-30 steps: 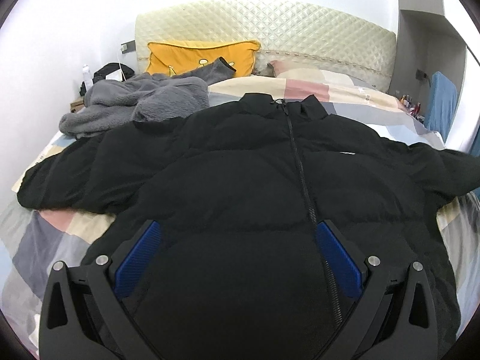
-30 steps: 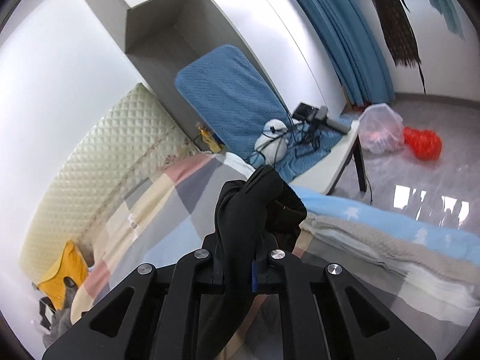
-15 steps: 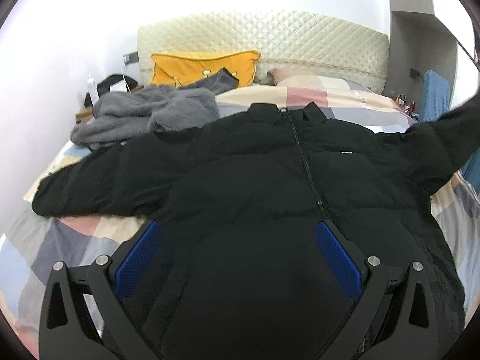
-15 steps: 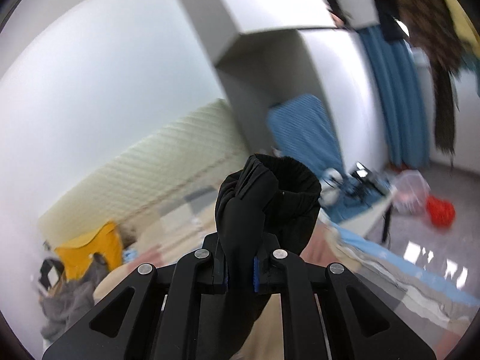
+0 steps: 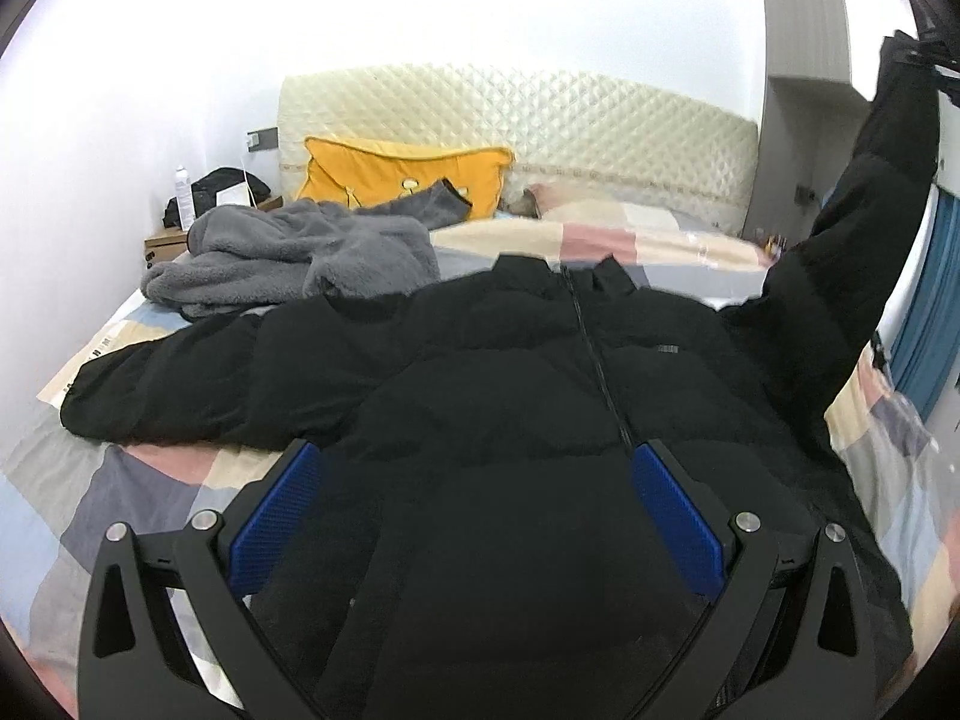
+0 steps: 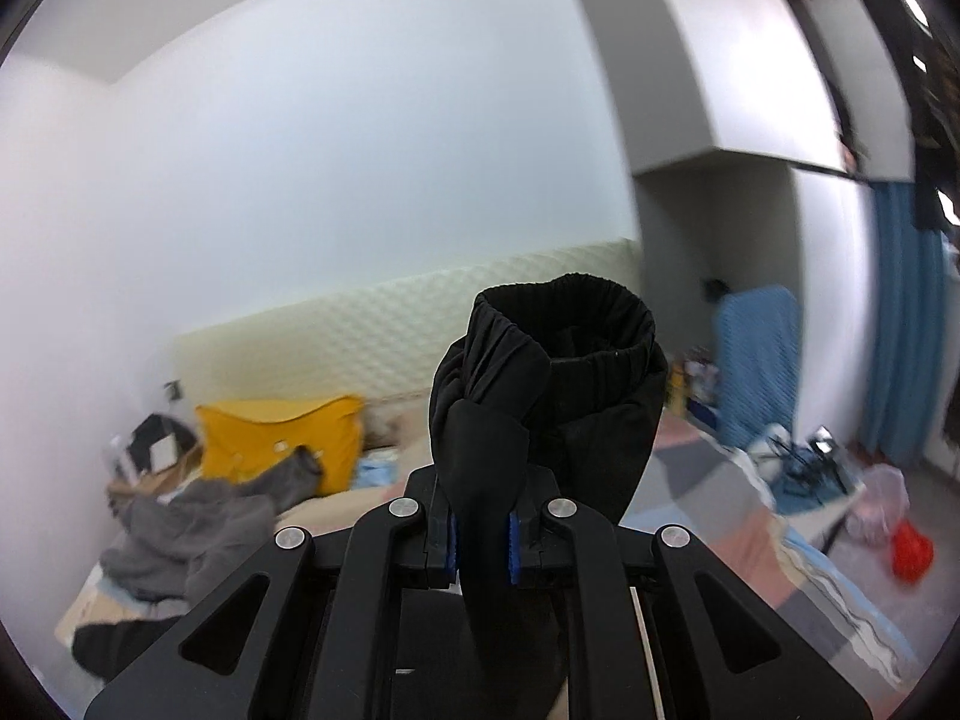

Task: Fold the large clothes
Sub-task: 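Grasp the sleeve cuff with the right gripper and lift it, then carry the sleeve across the jacket body toward the left tool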

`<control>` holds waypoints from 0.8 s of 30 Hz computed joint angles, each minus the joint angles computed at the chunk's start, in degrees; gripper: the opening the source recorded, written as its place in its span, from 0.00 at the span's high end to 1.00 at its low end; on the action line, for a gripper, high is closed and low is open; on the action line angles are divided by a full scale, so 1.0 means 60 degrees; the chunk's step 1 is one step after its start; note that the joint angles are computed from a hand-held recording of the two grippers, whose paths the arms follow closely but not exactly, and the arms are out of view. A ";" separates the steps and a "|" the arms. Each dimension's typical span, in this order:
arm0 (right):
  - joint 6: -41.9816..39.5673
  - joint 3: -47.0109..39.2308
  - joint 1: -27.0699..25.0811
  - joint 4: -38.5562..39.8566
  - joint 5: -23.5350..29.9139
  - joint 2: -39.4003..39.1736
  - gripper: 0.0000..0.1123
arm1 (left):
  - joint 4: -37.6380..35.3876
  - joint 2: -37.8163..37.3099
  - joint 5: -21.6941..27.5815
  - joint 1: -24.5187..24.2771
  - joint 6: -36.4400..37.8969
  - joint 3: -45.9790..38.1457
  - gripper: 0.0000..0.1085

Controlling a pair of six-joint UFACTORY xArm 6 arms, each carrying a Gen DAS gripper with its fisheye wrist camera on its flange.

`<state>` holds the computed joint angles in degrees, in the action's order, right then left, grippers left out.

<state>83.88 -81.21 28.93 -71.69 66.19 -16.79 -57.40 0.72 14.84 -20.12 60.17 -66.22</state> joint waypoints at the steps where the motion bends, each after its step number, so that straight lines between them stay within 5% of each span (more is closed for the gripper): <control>1: -0.0205 -0.0329 0.0056 0.0078 -0.0170 0.0377 0.92 | -0.0005 0.0036 -0.0049 0.0054 -0.0104 -0.0068 0.05; 9: -0.1957 -0.3053 0.0226 0.0881 -0.1686 0.3600 0.92 | -0.0172 0.0197 -0.0164 0.0440 -0.0444 -0.0251 0.05; 17: -0.3529 -0.6014 0.0215 0.3261 -0.3442 0.7172 0.90 | 0.0057 0.0581 -0.0331 0.1030 -0.1447 -0.0710 0.05; 24: -0.5540 -0.9899 0.0378 0.5925 -0.3433 1.0968 0.90 | 0.0710 0.1190 -0.0219 0.1627 -0.3168 -0.1253 0.05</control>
